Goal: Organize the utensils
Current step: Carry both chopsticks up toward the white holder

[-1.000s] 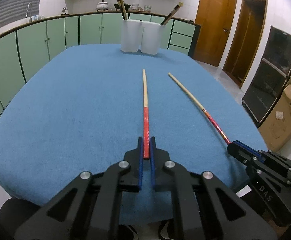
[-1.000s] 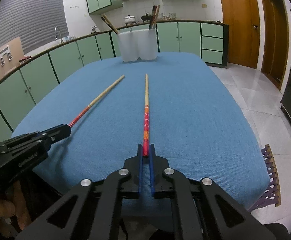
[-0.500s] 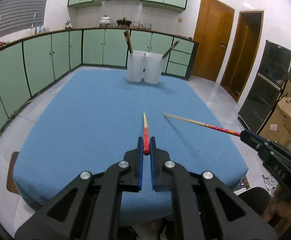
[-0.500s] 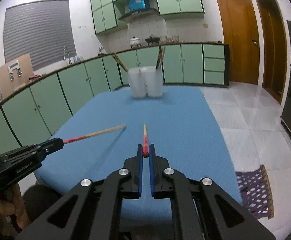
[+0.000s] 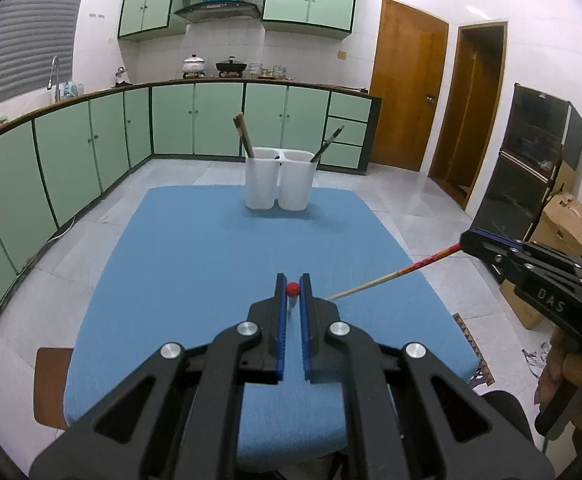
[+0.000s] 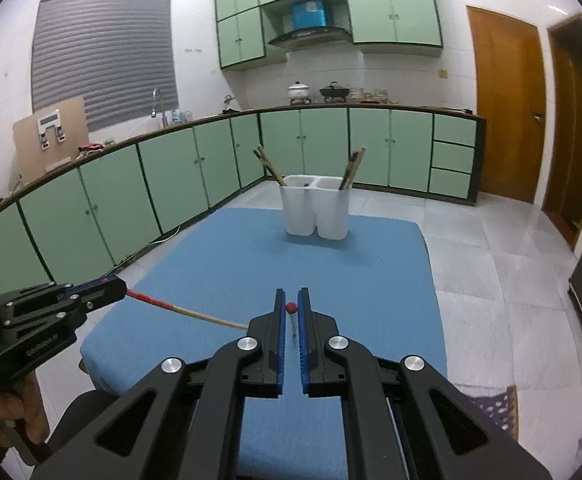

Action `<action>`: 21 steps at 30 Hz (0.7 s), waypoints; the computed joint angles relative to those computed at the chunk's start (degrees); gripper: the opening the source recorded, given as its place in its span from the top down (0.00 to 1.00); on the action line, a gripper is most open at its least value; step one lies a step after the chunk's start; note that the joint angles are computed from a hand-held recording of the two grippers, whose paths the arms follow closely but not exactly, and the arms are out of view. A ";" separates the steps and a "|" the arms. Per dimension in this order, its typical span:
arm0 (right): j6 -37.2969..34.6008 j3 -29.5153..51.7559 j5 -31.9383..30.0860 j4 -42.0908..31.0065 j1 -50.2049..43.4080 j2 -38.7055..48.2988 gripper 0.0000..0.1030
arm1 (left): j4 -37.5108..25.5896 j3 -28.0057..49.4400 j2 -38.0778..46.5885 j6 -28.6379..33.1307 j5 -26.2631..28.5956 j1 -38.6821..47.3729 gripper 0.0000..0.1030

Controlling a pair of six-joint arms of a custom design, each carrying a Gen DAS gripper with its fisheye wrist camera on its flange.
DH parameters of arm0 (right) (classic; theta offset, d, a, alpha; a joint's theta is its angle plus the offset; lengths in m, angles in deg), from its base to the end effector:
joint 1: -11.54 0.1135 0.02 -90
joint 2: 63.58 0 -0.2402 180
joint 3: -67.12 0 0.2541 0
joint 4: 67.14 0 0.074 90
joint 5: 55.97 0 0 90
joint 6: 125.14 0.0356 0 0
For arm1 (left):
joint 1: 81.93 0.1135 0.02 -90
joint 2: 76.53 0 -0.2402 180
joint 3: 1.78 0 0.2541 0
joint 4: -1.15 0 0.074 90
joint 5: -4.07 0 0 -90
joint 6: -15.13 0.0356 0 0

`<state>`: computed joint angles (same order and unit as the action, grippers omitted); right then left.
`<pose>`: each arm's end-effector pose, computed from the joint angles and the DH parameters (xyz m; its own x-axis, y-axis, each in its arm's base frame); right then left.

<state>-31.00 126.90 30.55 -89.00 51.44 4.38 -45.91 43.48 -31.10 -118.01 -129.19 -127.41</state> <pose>0.2105 0.1788 0.2452 -0.4322 -0.2674 -0.8612 -0.6511 0.7533 0.0928 0.1390 -0.1065 0.2105 -0.5075 -0.1941 -0.8395 -0.2112 0.9726 -0.0972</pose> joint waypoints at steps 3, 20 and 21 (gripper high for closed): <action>-1.54 3.69 0.12 -0.60 0.51 3.45 0.94 | 1.67 1.55 0.71 4.27 1.71 2.84 0.95; -6.94 23.96 -5.10 -8.00 -2.35 19.98 0.94 | 9.67 8.13 8.85 16.91 16.34 16.86 0.95; -7.08 25.02 -5.49 -8.59 -2.58 20.72 0.94 | 10.01 8.61 9.61 17.43 16.96 17.51 0.95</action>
